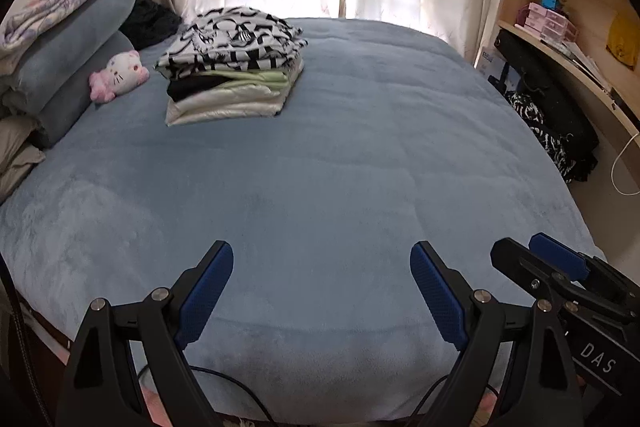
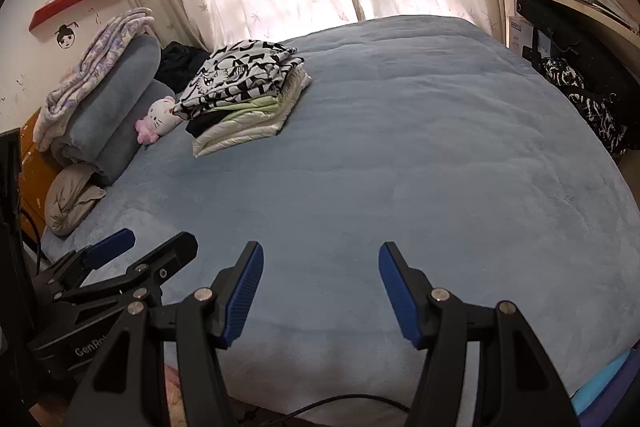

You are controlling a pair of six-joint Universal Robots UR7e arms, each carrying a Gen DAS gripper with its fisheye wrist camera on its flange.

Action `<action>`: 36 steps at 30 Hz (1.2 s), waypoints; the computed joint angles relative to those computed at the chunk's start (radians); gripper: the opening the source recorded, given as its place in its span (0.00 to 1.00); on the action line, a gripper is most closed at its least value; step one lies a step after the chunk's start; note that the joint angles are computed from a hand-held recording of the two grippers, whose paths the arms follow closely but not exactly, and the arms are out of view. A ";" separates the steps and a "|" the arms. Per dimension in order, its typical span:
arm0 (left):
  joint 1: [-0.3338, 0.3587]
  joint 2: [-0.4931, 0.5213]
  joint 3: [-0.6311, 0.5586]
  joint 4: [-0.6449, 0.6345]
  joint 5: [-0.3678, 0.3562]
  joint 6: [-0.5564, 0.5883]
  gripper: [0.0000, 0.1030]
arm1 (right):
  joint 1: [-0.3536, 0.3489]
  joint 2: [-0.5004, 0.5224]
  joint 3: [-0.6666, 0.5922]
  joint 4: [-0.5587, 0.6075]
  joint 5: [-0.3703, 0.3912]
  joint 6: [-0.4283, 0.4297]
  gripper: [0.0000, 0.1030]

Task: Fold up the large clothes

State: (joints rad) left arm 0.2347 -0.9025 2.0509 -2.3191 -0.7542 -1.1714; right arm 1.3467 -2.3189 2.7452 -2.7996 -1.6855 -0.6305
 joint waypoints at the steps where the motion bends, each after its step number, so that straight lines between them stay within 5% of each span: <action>1: 0.001 0.003 -0.001 0.006 -0.001 -0.004 0.86 | -0.003 0.006 -0.001 -0.001 0.003 0.001 0.59; 36: -0.006 0.000 -0.003 0.072 0.004 -0.053 0.86 | -0.004 0.028 0.010 -0.040 -0.011 -0.006 0.59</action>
